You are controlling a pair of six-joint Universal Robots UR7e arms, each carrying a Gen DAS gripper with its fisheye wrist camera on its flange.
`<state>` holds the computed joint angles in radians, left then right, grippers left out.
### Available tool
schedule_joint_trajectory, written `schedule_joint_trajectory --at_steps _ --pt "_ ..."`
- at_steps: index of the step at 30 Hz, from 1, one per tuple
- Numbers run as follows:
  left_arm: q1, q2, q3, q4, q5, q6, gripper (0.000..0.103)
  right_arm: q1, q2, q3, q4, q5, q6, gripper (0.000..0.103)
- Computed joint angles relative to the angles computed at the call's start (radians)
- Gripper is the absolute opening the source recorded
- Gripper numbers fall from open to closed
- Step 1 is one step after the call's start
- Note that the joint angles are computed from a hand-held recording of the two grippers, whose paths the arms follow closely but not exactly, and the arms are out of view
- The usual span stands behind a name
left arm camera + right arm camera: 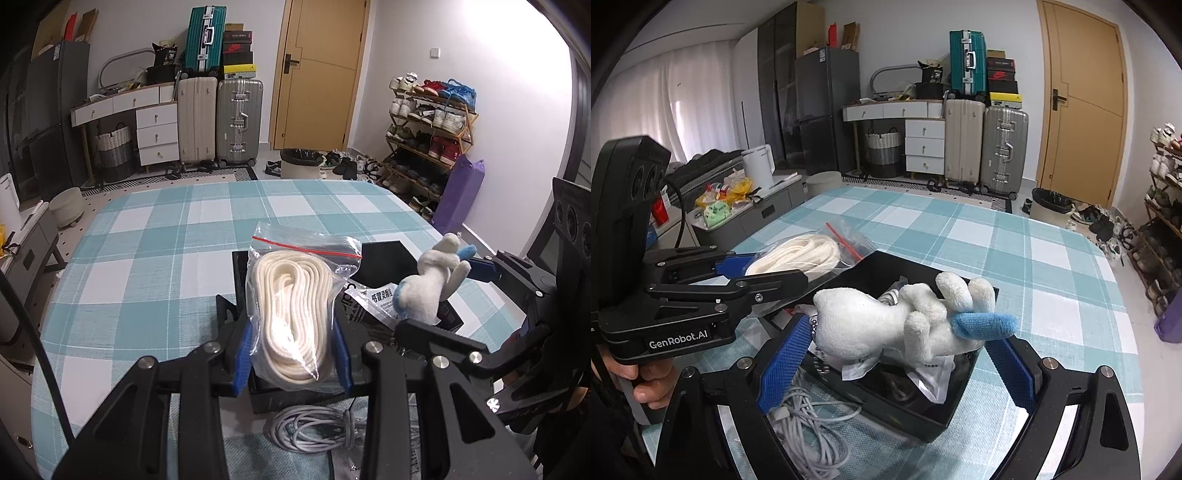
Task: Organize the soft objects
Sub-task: 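Lift the plush toy and rope bag and lower both into the black box, then open both grippers and withdraw them from the box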
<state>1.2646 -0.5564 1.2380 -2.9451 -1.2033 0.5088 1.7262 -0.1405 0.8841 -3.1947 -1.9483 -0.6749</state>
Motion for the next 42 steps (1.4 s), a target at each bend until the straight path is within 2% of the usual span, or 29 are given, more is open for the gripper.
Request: schedule_joint_trajectory --at_steps 15,22,26,29,35,38,39,42 --pt "0.006 0.038 -0.050 0.041 0.015 0.018 0.035 -0.015 0.083 -0.180 0.145 -0.021 -0.051 0.094" --pt "0.007 0.041 -0.054 0.038 0.015 0.029 0.037 -0.016 0.105 -0.222 0.161 -0.032 -0.077 0.094" --pt "0.010 0.035 -0.057 0.063 0.004 0.017 0.039 -0.013 0.109 -0.220 0.127 -0.046 -0.099 0.097" --pt "0.011 0.024 -0.050 0.089 -0.016 0.017 0.050 -0.014 0.083 -0.174 0.108 -0.033 -0.094 0.100" --pt "0.001 -0.001 0.000 0.049 -0.019 0.067 0.068 -0.015 0.031 -0.083 0.056 -0.026 -0.082 0.102" --pt "-0.010 -0.003 0.031 -0.038 0.036 0.094 0.092 -0.017 -0.001 -0.025 0.018 -0.017 -0.072 0.102" --pt "-0.008 -0.009 0.039 -0.047 0.030 0.094 0.099 -0.017 -0.009 -0.009 0.009 -0.016 -0.066 0.102" --pt "0.001 -0.035 0.065 -0.053 -0.001 0.073 0.103 -0.016 -0.029 0.036 -0.032 -0.028 -0.047 0.102"
